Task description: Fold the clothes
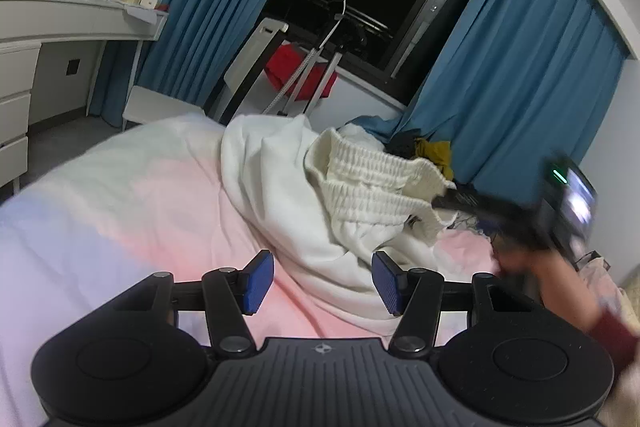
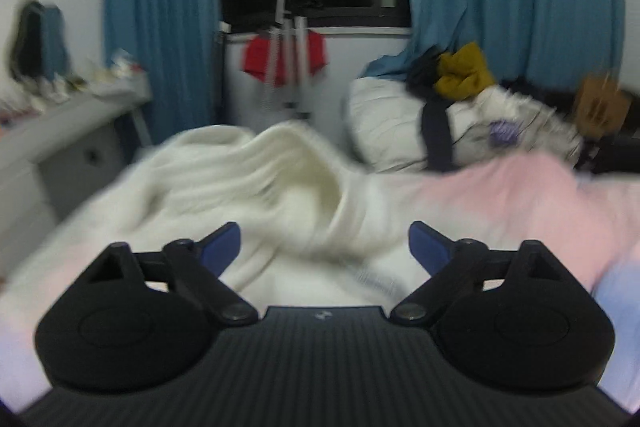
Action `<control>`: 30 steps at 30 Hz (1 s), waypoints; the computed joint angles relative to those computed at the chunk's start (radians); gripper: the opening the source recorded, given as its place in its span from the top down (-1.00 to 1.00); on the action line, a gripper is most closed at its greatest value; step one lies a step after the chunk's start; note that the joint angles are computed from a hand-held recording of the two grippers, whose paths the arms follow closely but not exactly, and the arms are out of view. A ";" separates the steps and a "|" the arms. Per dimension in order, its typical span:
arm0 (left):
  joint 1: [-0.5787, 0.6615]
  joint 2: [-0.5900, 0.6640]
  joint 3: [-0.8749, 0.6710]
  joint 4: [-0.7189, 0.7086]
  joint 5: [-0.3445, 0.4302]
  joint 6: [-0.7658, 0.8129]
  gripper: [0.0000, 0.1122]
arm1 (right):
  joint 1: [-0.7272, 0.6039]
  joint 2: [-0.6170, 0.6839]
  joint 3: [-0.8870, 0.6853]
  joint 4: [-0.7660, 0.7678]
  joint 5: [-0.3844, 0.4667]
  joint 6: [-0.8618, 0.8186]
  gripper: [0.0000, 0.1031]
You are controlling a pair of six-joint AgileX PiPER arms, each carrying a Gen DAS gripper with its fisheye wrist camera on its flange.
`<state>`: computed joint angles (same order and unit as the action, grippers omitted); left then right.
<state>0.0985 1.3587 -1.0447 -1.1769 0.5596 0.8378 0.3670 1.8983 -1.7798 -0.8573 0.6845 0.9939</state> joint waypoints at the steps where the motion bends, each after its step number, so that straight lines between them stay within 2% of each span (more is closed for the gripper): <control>1: -0.001 0.020 0.000 -0.021 0.001 0.021 -0.01 | -0.018 0.072 -0.100 0.022 0.032 -0.051 -0.44; 3: -0.005 0.070 -0.010 -0.073 0.011 0.085 -0.01 | -0.044 0.202 -0.300 0.098 0.117 -0.163 -0.23; 4: -0.015 0.083 0.000 -0.124 -0.011 0.161 -0.01 | -0.055 0.250 -0.372 0.125 0.151 -0.204 -0.14; 6: -0.056 0.104 0.001 -0.147 -0.103 0.250 0.00 | -0.054 0.273 -0.397 0.107 0.203 -0.206 0.71; 7: -0.068 0.115 -0.001 -0.166 -0.126 0.292 0.01 | -0.052 0.247 -0.349 0.082 0.194 -0.167 0.74; 9: -0.057 0.141 -0.011 -0.215 -0.091 0.345 0.03 | -0.042 0.144 -0.161 -0.026 0.122 -0.058 0.76; 12: -0.024 0.144 -0.004 -0.293 -0.007 0.407 0.03 | -0.012 -0.054 0.136 -0.198 0.030 0.097 0.76; 15: 0.015 0.134 0.005 -0.354 0.081 0.445 0.03 | 0.040 -0.258 0.362 -0.247 0.008 0.198 0.76; 18: 0.076 0.110 0.015 -0.375 0.208 0.420 0.02 | 0.150 -0.448 0.557 -0.283 0.063 0.284 0.76; 21: 0.136 0.096 0.013 -0.362 0.348 0.353 -0.01 | 0.277 -0.613 0.723 -0.238 0.129 0.383 0.76; 23: 0.184 0.096 0.008 -0.333 0.465 0.265 -0.02 | 0.408 -0.718 0.839 -0.230 0.208 0.518 0.76; 24: 0.197 0.093 0.011 -0.321 0.495 0.237 -0.03 | 0.470 -0.755 0.885 -0.222 0.250 0.588 0.76; 25: 0.208 0.092 0.014 -0.309 0.523 0.211 -0.04 | 0.521 -0.782 0.928 -0.214 0.280 0.660 0.76; 27: 0.201 0.102 0.000 -0.242 0.527 0.140 -0.10 | 0.587 -0.818 1.008 -0.172 0.308 0.782 0.76; 30: 0.182 0.114 -0.018 -0.145 0.513 0.044 -0.10 | 0.605 -0.816 1.081 -0.142 0.299 0.877 0.76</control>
